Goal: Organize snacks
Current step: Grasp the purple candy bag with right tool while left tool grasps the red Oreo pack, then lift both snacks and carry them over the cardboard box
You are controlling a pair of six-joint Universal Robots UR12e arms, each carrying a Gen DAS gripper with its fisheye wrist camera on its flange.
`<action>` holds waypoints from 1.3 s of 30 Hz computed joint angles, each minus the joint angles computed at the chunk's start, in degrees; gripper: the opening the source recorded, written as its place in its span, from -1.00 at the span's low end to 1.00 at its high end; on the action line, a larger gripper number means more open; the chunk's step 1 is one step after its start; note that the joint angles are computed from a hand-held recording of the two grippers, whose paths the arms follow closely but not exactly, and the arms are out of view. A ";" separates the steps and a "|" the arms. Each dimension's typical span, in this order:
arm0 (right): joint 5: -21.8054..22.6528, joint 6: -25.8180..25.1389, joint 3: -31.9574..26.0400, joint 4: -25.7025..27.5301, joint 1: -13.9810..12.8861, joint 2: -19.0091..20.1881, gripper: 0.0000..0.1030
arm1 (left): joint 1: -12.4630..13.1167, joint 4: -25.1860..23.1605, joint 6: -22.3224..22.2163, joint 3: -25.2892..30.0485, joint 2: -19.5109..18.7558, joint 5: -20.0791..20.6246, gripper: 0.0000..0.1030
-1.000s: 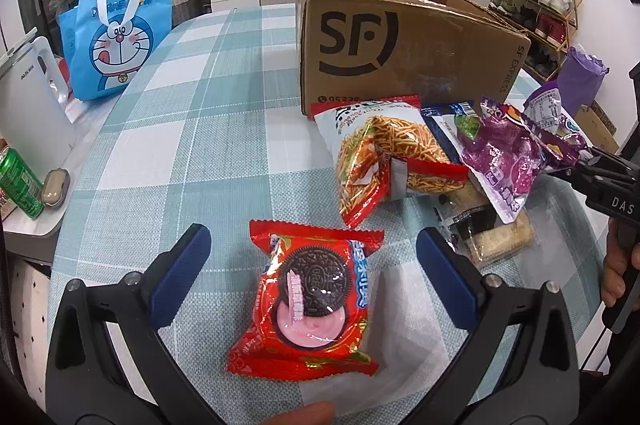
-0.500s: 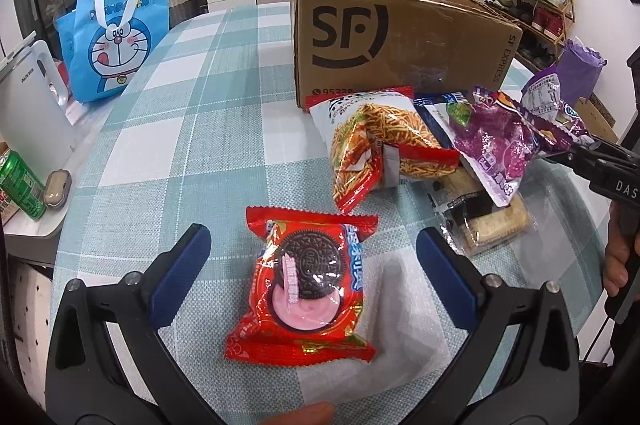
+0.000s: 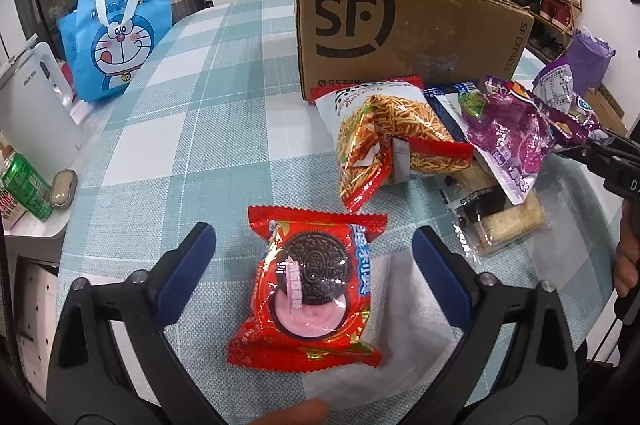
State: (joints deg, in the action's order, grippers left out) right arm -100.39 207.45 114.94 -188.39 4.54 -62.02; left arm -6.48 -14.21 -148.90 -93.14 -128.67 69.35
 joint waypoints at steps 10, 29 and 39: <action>-0.21 -0.24 0.04 -0.25 0.08 0.02 0.20 | 0.32 -3.50 -0.01 1.27 -0.38 -1.70 0.56; -0.90 -0.77 0.11 -1.15 0.30 0.01 0.20 | 1.38 4.18 3.66 -2.78 1.10 -8.01 -0.21; -1.84 -0.26 0.49 -3.89 0.49 0.08 0.20 | 2.09 5.81 2.46 -3.93 1.94 -10.14 -0.21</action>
State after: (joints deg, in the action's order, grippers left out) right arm -102.23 207.19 115.43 -192.28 5.02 -61.94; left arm -4.39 -8.40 -146.44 -97.07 -126.73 59.21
